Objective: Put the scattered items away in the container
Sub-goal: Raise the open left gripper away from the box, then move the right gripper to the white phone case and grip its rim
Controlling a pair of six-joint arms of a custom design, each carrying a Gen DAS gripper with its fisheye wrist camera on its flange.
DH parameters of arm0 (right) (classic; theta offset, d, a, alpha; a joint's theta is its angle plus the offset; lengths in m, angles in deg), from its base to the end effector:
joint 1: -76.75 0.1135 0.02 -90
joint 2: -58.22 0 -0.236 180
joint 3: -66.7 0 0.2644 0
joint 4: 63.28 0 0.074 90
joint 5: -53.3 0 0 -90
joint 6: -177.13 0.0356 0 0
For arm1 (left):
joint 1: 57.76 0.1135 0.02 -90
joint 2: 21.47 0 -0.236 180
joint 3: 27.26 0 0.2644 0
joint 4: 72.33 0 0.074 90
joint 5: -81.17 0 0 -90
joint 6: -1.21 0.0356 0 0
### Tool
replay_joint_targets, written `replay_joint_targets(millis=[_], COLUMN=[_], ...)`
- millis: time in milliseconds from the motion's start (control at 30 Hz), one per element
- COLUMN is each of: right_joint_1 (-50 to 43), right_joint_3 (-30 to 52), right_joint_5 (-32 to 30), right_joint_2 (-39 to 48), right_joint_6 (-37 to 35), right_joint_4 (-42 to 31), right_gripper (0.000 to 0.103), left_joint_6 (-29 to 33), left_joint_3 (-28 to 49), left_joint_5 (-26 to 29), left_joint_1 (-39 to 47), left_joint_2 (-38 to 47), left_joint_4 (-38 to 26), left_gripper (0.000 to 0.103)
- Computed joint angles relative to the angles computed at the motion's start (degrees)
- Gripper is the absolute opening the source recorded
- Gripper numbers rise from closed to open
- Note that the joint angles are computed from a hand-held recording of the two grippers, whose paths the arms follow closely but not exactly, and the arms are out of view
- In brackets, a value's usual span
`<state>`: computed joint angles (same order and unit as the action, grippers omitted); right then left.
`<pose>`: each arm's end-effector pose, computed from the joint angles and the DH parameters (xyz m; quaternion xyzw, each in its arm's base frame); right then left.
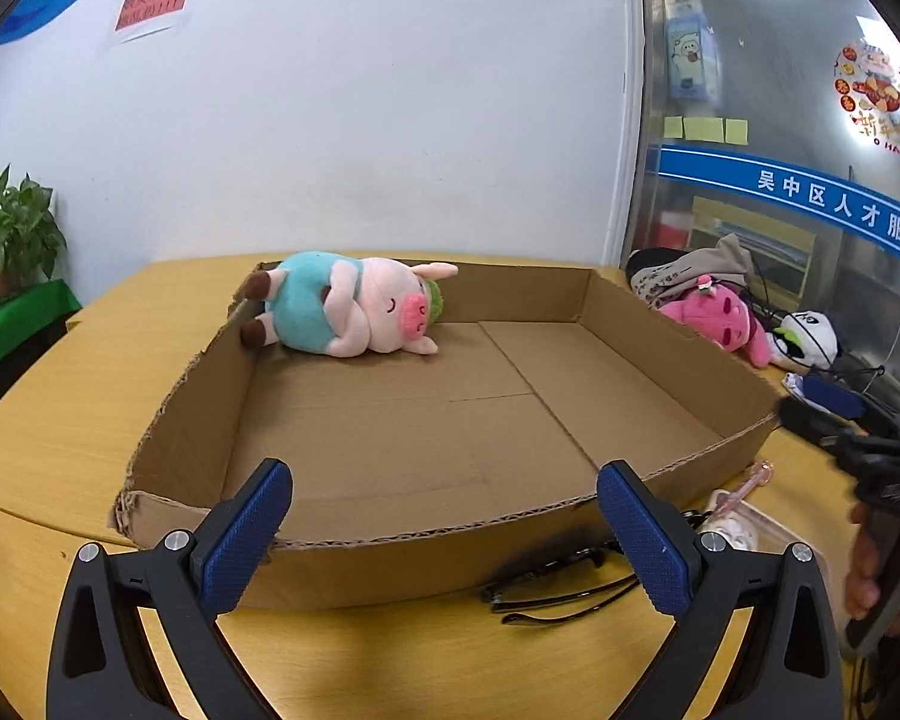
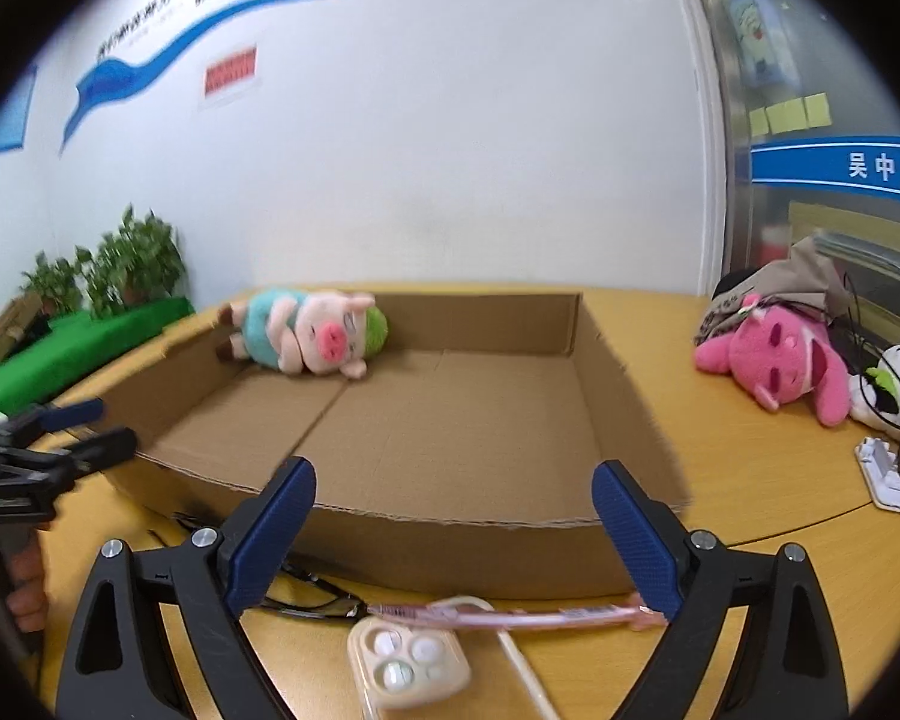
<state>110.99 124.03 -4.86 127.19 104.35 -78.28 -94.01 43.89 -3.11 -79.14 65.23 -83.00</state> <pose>0.2482 0.1462 0.2337 0.0214 0.8307 0.0090 0.5563 0.3333 -0.1343 0.2299 0.1453 0.8359 -0.1626 0.5037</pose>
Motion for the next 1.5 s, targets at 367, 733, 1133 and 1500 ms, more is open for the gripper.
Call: replay_joint_targets(millis=[367,733,1133,1500], right_joint_1=[-0.5,0.5,5.1,11.4], right_joint_3=[-3.1,1.6,-3.3,1.2], right_joint_5=[-14.6,-15.2,-26.0,-14.5], right_joint_2=[-8.6,4.2,-6.6,-1.9], right_joint_6=[1.9,4.9,10.0,7.9], right_joint_4=[-26.7,-27.5,-18.5,-30.3], right_gripper=[0.094,0.08,0.025,0.08], left_joint_6=[2.5,5.3,0.4,-4.3], left_joint_3=[0.5,0.1,5.3,0.3], left_joint_5=[6.4,9.9,30.1,31.5], left_joint_1=[-4.4,-6.9,-2.0,-0.5], left_joint_2=[-1.6,-1.9,2.3,-1.0], left_joint_4=[-4.2,-5.6,-15.8,-19.2], left_gripper=[0.103,0.103,0.103,0.103])
